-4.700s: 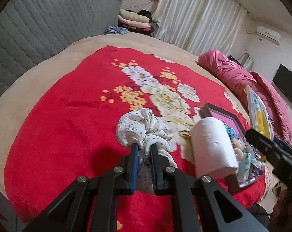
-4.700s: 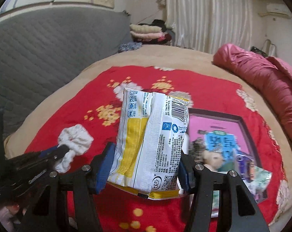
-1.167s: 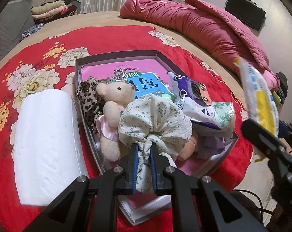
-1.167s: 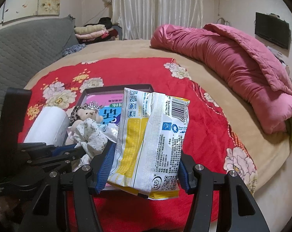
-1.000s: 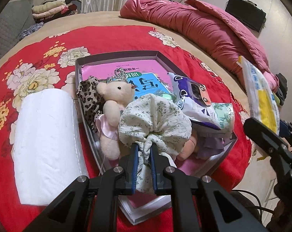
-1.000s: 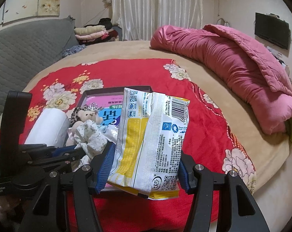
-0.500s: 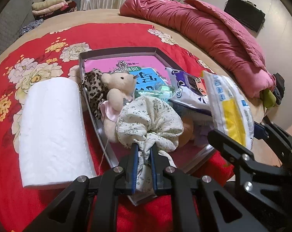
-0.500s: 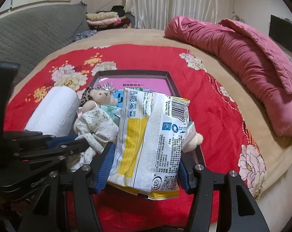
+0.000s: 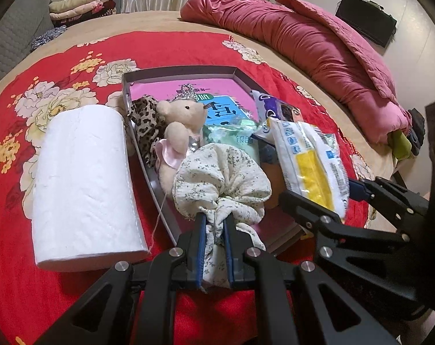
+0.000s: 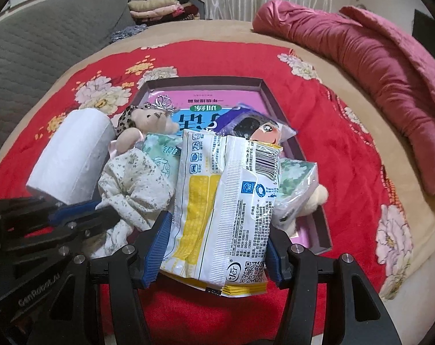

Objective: Organize soft objects
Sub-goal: 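Lower the scrunchie into the tray with the left tool while the right tool lowers the bag beside it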

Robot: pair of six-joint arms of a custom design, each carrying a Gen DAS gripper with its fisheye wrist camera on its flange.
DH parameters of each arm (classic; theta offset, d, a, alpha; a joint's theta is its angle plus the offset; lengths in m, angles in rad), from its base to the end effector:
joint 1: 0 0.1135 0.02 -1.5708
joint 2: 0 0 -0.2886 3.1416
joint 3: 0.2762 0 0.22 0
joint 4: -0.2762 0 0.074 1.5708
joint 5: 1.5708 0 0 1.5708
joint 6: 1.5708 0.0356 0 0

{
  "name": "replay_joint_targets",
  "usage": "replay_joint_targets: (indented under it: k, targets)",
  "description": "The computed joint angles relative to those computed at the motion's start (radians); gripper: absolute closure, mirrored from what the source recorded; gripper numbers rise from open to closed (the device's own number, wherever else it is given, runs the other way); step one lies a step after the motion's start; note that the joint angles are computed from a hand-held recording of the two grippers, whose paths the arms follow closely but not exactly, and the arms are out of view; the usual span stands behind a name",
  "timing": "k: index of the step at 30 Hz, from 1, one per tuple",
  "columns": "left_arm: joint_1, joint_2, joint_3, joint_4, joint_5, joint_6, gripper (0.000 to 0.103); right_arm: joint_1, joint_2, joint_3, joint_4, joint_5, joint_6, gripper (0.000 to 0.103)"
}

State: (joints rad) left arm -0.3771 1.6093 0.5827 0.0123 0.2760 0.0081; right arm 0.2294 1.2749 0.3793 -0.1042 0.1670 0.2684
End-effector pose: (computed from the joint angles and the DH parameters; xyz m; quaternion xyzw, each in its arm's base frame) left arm 0.2281 -0.1008 0.1599 0.2194 0.9276 -0.1799 0.2432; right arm 0.1707 0.0338 0.1700 0.0421 0.9555 -0.0084 0.2917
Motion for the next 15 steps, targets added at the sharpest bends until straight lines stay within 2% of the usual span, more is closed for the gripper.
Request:
replay_joint_targets:
  k: [9, 15]
  targets:
    - [-0.003, 0.004, 0.000, 0.003, -0.002, -0.004, 0.091, -0.053, 0.094, 0.005, 0.101, -0.044, 0.007, 0.043]
    - [0.002, 0.001, -0.005, 0.003, 0.004, -0.003, 0.091, -0.034, 0.094, 0.012, 0.080, -0.040, -0.008, 0.043]
